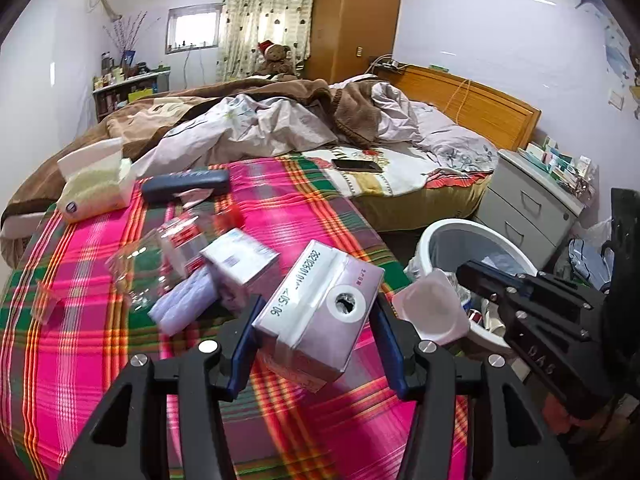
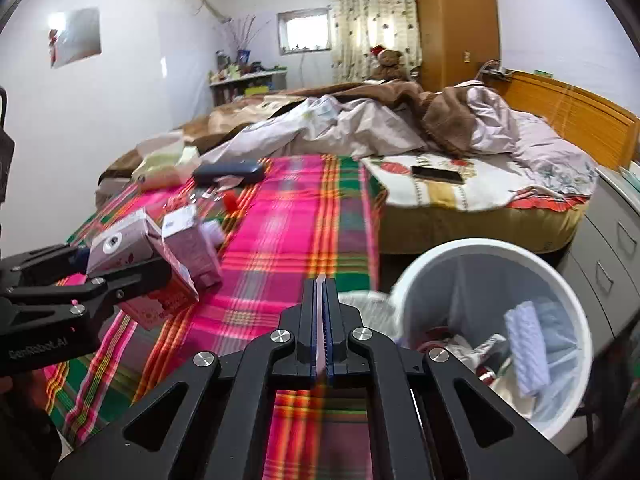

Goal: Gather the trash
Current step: 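Lift the yogurt cup and tissue box and carry them toward the bin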

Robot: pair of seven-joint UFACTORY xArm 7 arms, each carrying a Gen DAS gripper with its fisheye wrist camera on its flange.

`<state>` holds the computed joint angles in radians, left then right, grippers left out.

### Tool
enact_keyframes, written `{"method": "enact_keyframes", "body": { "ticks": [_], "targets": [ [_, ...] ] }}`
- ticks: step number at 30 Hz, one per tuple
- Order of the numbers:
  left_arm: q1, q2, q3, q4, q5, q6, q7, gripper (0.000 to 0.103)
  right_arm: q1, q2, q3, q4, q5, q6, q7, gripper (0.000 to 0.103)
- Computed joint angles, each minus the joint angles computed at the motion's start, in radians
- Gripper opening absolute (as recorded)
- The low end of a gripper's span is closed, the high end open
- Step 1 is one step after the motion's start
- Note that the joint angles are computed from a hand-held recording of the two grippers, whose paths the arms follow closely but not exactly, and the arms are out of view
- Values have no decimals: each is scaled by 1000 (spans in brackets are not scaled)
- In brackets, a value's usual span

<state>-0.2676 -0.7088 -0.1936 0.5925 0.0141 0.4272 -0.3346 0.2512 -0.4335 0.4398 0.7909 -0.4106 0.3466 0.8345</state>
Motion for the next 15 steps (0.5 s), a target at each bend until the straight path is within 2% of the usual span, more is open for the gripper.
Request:
{"method": "enact_keyframes", "body": {
  "ticks": [5, 8, 11, 14, 15],
  "targets": [
    [-17, 72, -27, 60, 5, -25, -1, 55, -34, -67, -14, -38, -6, -7, 12, 1],
    [-29, 100, -37, 79, 11, -44, -3, 55, -23, -90, -54, -69, 37, -25, -16, 1],
    [-23, 117, -53, 88, 21, -47, -28, 55, 79, -80, -162, -116, 160, -95, -111, 1],
    [-22, 111, -49, 79, 23, -41, -47, 55, 127, -55, -193, -127, 231, -131, -194, 3],
    [-18, 106, -49, 74, 26, -36, -53, 55, 128, -42, -185, -121, 244, -131, -209, 9]
  ]
}}
